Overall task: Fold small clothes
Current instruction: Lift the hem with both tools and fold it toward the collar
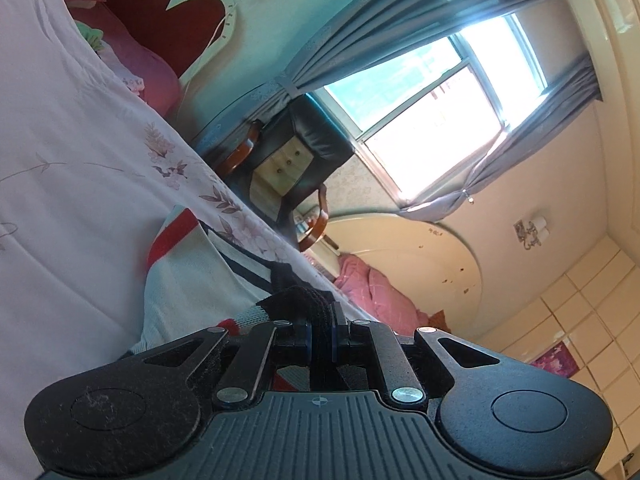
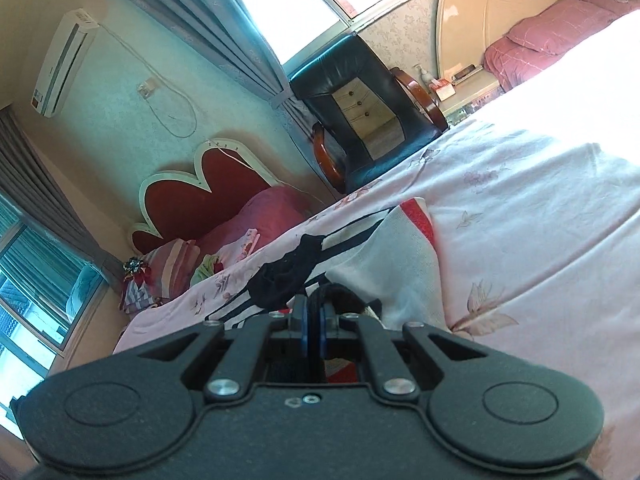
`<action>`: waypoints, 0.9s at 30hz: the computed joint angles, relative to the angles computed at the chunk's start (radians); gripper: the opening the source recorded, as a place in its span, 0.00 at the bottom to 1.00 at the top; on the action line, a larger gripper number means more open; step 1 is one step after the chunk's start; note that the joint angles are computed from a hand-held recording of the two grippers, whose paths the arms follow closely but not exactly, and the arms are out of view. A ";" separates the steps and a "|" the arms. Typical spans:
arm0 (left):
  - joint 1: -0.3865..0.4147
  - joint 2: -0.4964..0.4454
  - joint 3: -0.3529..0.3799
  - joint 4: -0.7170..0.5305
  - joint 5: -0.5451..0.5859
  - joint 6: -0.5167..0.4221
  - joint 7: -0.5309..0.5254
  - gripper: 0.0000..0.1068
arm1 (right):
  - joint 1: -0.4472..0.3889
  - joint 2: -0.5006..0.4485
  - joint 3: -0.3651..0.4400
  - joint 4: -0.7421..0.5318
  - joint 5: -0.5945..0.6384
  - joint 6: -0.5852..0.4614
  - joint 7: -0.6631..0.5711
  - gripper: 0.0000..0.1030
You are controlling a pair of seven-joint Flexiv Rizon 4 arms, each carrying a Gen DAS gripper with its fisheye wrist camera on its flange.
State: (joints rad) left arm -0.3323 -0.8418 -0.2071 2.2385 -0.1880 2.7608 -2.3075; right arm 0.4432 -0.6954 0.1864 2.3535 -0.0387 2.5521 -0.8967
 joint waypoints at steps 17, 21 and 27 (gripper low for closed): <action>0.097 -0.190 0.010 -0.359 0.027 -0.315 0.107 0.34 | -0.166 -0.320 -0.025 -0.469 -0.366 -0.191 0.123 0.49; 0.014 -0.172 0.064 -0.356 -0.093 -0.271 0.203 0.65 | -0.093 -0.305 -0.071 -0.475 -0.251 -0.161 0.047 0.66; -0.003 -0.095 0.093 -0.344 -0.135 -0.462 0.408 0.65 | -0.077 -0.258 -0.101 -0.455 -0.283 -0.260 -0.031 0.48</action>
